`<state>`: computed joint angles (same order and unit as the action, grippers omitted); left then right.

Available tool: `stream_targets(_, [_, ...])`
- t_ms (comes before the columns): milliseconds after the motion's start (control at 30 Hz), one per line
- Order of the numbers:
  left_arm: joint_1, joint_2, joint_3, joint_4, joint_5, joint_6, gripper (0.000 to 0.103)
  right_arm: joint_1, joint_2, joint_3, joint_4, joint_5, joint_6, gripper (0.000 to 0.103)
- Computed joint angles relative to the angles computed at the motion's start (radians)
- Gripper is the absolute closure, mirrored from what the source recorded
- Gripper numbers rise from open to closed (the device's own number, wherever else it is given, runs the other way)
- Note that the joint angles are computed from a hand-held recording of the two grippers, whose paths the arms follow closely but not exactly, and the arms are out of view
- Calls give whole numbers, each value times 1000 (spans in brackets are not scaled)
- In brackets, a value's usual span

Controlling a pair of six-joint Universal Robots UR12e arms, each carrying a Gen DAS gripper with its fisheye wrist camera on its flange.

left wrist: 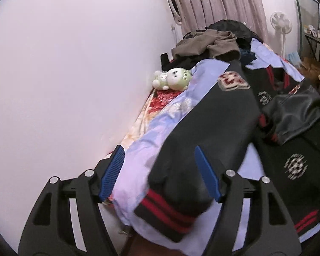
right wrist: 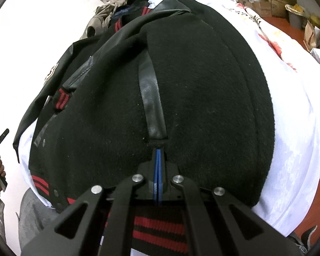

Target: Fold large clothes

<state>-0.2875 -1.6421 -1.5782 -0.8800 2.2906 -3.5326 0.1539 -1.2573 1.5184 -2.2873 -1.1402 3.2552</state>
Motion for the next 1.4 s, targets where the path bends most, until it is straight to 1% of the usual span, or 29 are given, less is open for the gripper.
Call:
stream_targets(67, [13,16,-35,17,-5,6,34,2,1,-1,-2,-5,0,103])
stream_targets(200, [43,40,-88,35,-42,-7,34,5,0,1,-9,-17,-8,103])
stream_targets(300, [68,57,-129,73,-87,-26,29,7,1,1,-13,-21,-11,103])
stream_targets(400, [95,72,-165,134,-147,-38,25,7,2,1,-16,-24,-9,103])
stream_targets(500, [111,80,-186,177,-195,-39,25,9,2,1,-17,-30,-10,103])
stream_targets(567, [115,83,-192,197,-210,-35,25,10,2,0,-17,-34,-10,103])
stream_targets(633, [119,89,-201,220,-228,-20,25,11,2,0,-18,-37,-9,103])
stream_targets(733, [126,100,-213,258,-276,3,25,12,2,-1,-17,-42,-9,103])
stream_targets(867, [141,121,-236,319,-365,71,25,12,2,-1,-18,-46,-10,103])
stream_targets(900, [149,129,-247,338,-402,88,25,13,2,0,-19,-48,-10,103])
stream_targets(1000, [177,150,-270,365,-499,100,25,13,1,2,-24,-47,-4,103])
stream_targets(1100, [192,153,-277,361,-530,110,25,12,0,4,-27,-47,-5,103])
stream_targets(1200, [206,157,-284,350,-582,124,25,12,0,4,-27,-46,-5,103])
stream_targets(1300, [207,159,-287,311,-579,154,24,13,0,4,-28,-46,-4,103])
stream_targets(1333, [212,161,-291,304,-592,165,23,13,0,4,-29,-47,-3,103])
stream_targets(1400, [232,162,-300,273,-653,165,20,14,0,4,-29,-48,-2,103])
